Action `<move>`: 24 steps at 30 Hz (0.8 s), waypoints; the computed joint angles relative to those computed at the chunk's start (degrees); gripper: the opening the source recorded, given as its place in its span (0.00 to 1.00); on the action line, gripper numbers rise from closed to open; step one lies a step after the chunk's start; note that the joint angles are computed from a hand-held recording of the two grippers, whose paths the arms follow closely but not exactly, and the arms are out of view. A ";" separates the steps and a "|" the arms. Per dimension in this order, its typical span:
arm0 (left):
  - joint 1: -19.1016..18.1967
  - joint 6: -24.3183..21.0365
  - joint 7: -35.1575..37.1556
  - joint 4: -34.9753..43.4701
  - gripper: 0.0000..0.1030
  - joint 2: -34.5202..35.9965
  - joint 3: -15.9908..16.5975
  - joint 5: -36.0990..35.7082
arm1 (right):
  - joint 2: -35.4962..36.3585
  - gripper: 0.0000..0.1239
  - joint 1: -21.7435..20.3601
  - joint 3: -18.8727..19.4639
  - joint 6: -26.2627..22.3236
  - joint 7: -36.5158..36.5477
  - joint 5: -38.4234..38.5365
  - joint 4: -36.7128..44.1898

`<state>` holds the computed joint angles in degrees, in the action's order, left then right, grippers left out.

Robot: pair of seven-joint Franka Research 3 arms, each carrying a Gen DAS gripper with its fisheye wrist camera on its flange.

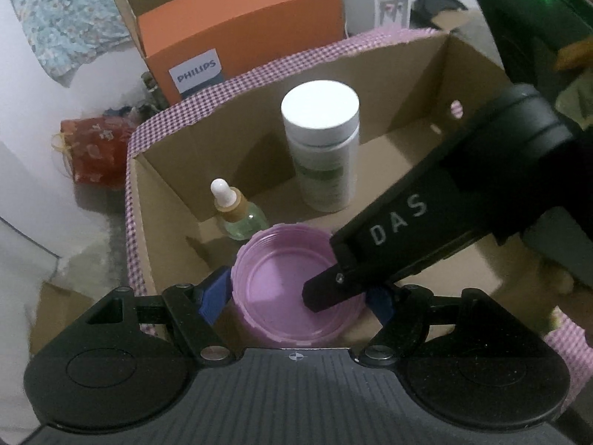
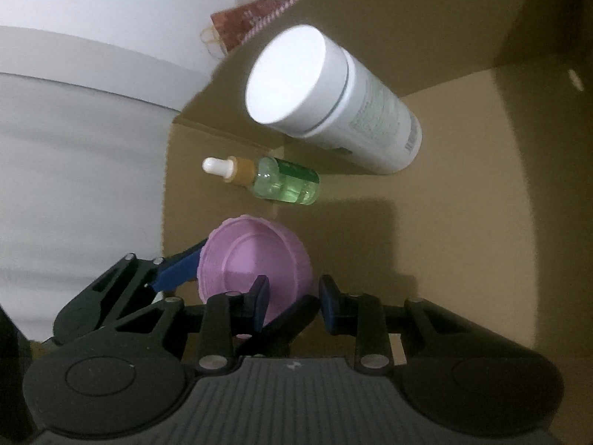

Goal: Organize rigid objects
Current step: 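Carry the pink lid into the cardboard box and open the right tool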

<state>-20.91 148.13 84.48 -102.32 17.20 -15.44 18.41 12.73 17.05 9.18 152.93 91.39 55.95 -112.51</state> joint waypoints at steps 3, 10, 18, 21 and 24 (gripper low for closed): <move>-0.68 -0.25 -1.26 -0.18 0.78 -0.18 0.76 2.15 | 1.39 0.28 -0.13 -0.25 -1.69 1.24 -1.26 1.73; -0.37 -0.03 -1.90 -0.66 0.81 -0.85 0.54 2.40 | 1.31 0.39 -0.68 -0.30 -3.73 2.85 -1.93 1.77; 0.86 3.85 -1.73 -4.54 0.83 -4.78 -0.36 -0.71 | -0.79 0.44 -0.85 0.20 -2.34 0.13 2.25 -0.15; 1.74 6.91 -1.33 -8.18 0.83 -8.21 -0.82 -3.19 | -3.97 0.47 -0.57 0.28 -0.66 -2.63 5.53 -2.74; 2.54 10.36 -0.15 -11.91 0.85 -11.64 -1.27 -6.86 | -8.05 0.48 0.25 0.03 0.83 -6.39 10.08 -6.02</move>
